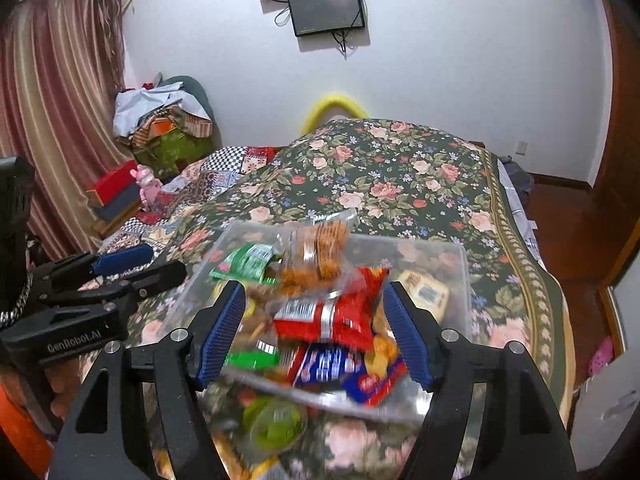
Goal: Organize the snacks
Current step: 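Carry both bags over the clear box and open both tools to drop them, then grasp the puffed biscuit bag with the left tool while the right tool grasps the white-yellow bag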
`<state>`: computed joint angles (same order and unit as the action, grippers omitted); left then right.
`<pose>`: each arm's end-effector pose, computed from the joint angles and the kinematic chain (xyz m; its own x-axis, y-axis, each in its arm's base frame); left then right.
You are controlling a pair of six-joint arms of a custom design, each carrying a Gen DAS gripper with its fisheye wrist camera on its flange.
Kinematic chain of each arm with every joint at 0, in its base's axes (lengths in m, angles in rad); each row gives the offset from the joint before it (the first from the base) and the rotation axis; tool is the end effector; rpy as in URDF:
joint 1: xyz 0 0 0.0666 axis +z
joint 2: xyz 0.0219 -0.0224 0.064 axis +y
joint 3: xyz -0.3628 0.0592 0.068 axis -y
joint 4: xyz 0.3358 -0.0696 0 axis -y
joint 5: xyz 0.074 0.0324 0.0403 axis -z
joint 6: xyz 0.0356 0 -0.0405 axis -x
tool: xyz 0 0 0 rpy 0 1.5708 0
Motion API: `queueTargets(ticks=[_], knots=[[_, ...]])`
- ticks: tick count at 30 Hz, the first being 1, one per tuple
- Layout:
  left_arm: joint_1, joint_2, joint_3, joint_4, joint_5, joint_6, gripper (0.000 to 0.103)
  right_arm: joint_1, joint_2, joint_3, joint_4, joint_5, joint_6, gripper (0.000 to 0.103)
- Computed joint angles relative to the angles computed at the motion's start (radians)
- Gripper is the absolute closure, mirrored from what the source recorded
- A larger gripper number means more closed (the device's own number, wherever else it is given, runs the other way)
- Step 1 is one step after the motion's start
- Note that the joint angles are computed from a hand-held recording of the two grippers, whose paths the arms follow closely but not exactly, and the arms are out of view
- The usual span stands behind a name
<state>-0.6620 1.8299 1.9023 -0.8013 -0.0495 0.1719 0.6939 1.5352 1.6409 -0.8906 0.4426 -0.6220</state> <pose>0.4718 -0.3660 0.4150 -0.6177 0.2647 -0.7405 0.4863 0.8686 -0.0951 0.3835 0.2987 0.4558 -0.6426 0.1503 -0.7513 0.0362 0.9854 0.1662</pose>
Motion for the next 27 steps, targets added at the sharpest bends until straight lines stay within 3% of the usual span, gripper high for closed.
queueTargets(ticks=[5,13,20,27], knots=[[-0.010,-0.090,-0.127,0.024,0.009,0.000,0.038,0.050,-0.044,-0.053,-0.025,0.039,-0.033,0.035],[-0.033,-0.193,-0.309,0.035,0.011,-0.004,0.036,0.115,-0.082,-0.147,-0.062,0.028,-0.108,0.034],[-0.050,-0.218,-0.411,0.027,0.051,0.015,0.036,0.140,-0.092,-0.238,-0.083,-0.044,-0.175,0.034],[-0.085,-0.203,-0.439,0.025,0.068,0.000,0.036,0.132,-0.061,-0.268,-0.062,-0.123,-0.181,0.035]])
